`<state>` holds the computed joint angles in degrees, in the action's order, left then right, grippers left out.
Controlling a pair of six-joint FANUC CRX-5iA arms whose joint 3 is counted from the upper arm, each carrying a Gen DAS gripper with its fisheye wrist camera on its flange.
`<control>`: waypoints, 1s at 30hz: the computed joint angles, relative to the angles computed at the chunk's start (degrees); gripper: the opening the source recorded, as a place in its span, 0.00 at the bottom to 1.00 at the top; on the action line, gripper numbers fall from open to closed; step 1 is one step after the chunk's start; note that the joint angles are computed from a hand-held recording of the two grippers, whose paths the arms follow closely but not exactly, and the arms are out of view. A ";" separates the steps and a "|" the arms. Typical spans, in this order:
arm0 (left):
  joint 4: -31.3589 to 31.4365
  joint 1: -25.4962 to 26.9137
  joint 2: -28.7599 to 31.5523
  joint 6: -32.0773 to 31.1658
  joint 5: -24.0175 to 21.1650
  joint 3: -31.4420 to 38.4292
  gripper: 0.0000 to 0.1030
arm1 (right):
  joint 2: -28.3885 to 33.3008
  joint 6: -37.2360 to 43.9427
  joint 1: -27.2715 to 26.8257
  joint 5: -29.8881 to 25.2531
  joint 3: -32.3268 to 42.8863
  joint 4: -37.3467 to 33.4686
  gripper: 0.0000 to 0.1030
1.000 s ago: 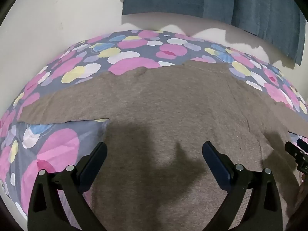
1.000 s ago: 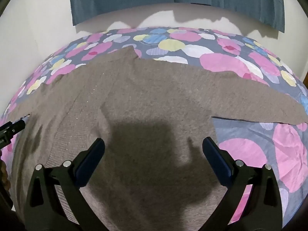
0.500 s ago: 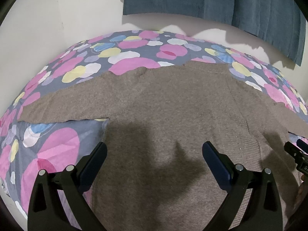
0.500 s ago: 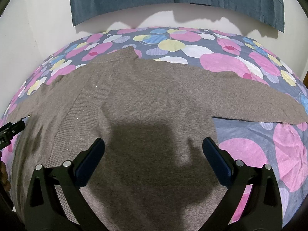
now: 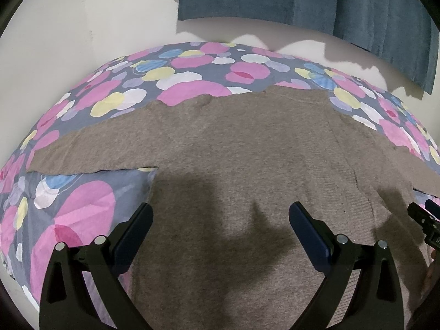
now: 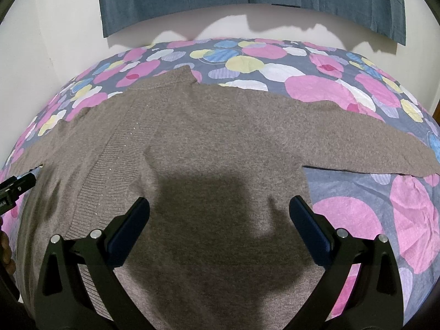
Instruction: Fold small clothes
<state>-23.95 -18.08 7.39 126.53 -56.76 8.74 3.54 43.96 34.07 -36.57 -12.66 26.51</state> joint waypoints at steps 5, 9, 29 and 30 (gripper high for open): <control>0.09 0.03 0.02 0.03 -0.01 0.05 0.95 | 0.00 -0.07 -0.01 0.04 0.03 -0.10 0.98; 0.08 0.00 0.09 0.02 -0.21 0.19 0.95 | -0.02 -0.16 0.00 0.08 -0.03 0.01 0.98; 0.17 0.18 -0.16 -0.04 0.11 -0.36 0.95 | -0.05 -0.23 0.02 0.06 -0.11 0.01 0.98; 0.29 0.22 -0.17 -0.12 0.14 -0.39 0.95 | -0.02 -0.23 0.02 0.05 -0.08 0.05 0.98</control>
